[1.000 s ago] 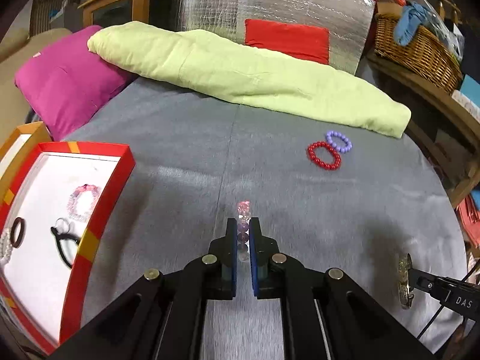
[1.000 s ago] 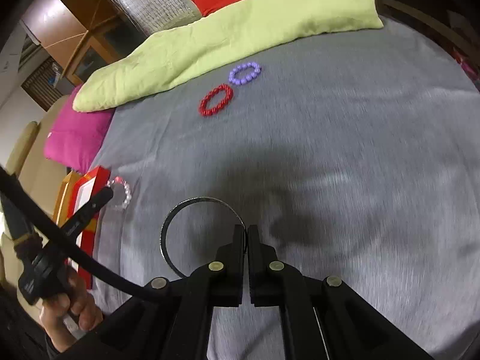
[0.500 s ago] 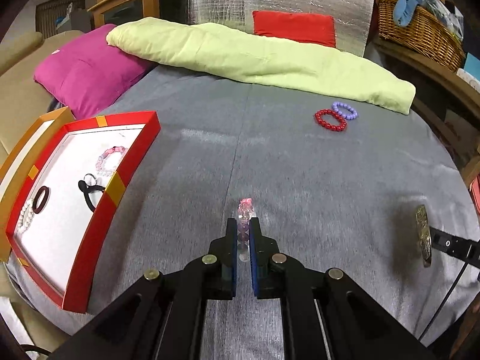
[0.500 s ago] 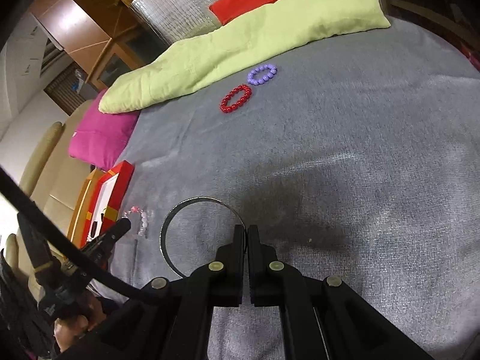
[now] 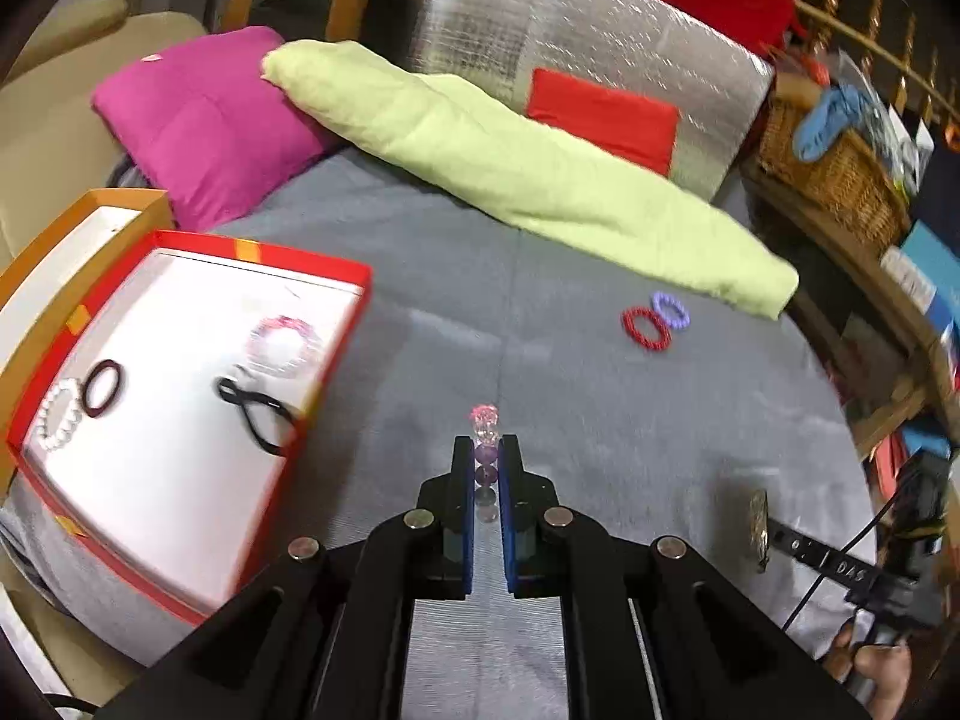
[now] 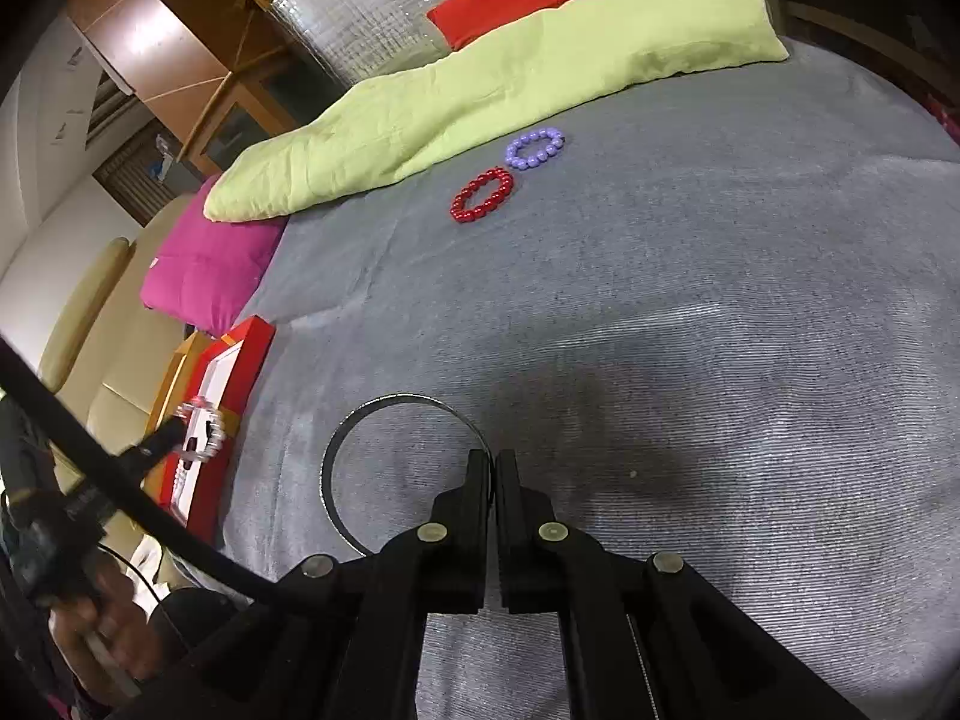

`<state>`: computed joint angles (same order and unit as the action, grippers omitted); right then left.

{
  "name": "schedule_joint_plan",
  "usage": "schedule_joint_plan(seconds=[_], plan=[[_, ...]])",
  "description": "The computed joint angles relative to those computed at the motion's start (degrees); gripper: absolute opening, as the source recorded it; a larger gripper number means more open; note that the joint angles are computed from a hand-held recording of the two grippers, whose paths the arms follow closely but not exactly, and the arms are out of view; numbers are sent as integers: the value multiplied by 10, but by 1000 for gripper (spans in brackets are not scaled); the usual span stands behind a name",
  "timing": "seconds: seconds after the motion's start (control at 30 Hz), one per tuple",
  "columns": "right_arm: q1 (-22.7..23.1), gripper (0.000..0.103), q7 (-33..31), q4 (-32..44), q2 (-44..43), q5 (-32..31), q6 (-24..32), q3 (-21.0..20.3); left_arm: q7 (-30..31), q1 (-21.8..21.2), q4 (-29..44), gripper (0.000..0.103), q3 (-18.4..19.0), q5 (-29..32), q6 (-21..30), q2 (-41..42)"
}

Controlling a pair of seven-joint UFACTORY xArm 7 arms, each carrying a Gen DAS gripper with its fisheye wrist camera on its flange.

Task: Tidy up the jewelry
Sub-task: 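Carry the silver bangle and pink bracelet over the red tray with both tools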

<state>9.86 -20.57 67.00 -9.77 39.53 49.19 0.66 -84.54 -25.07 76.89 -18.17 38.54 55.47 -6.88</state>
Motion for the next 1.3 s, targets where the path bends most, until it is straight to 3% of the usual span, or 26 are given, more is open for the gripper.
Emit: schedule_joint_plan(seconds=[0.47,0.7,1.0,1.13,1.3], plan=[[12,2,-17,7,-8,8,24,7,15,58,-86,8,-20,-27,82,-118],[45,2,0,64,20,-13,36,39,49,96,-156,8,-7,-70,42,-186],[117,2,66,241,151,-114,39,111,109,146,-247,8,26,-137,-60,-258],[154,2,121,357,242,-180,59,128,145,169,-259,8,40,-167,-106,-256],[215,2,191,544,377,-271,123,124,196,200,-256,8,54,-188,-147,-233]])
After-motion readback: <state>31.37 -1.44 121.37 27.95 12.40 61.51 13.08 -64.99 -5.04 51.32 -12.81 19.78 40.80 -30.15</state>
